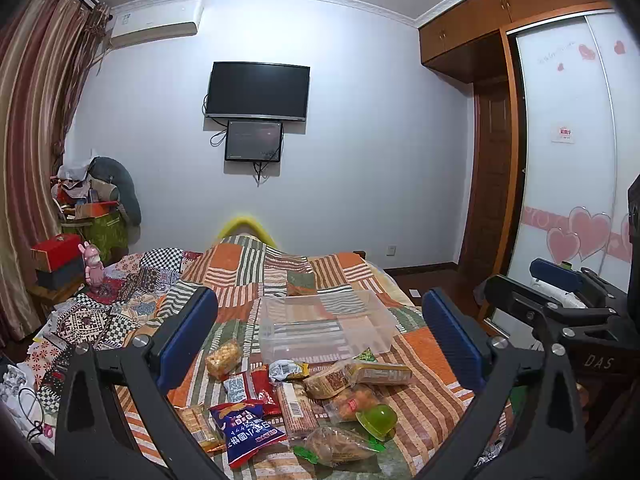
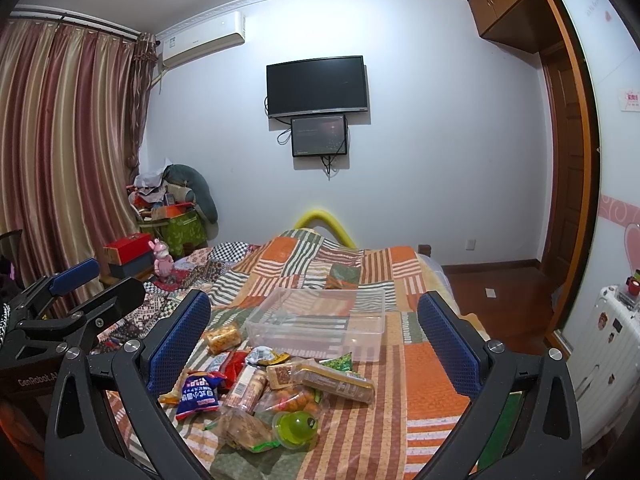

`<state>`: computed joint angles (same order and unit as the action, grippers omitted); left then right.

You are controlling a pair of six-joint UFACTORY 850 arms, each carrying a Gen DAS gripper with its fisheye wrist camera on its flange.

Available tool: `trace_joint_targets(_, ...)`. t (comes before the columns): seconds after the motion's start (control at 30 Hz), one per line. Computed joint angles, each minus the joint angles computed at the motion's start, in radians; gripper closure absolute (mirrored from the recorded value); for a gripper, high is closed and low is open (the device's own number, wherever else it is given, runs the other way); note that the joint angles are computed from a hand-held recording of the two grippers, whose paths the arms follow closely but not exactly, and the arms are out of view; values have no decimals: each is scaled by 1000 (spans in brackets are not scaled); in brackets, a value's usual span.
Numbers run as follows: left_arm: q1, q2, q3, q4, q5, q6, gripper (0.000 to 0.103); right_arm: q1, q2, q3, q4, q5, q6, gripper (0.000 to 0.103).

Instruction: Organize snacks

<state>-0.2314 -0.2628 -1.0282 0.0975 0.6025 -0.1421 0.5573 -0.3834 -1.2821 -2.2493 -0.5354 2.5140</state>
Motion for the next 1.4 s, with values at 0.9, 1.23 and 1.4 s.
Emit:
trace_joint_targets(0.9,-4,-1,-4,-6,4,14,0,-5,2,-1,-15,-1,18,0)
trace_joint_targets(1.23,0,-13,-10,-16,0,14,4,-13,-8,-2,-44,11,47,0)
trace_joint_targets(1.4,10,-32,-31,7,-33,-6,17,-18,-22,-11,-53,35,44,4)
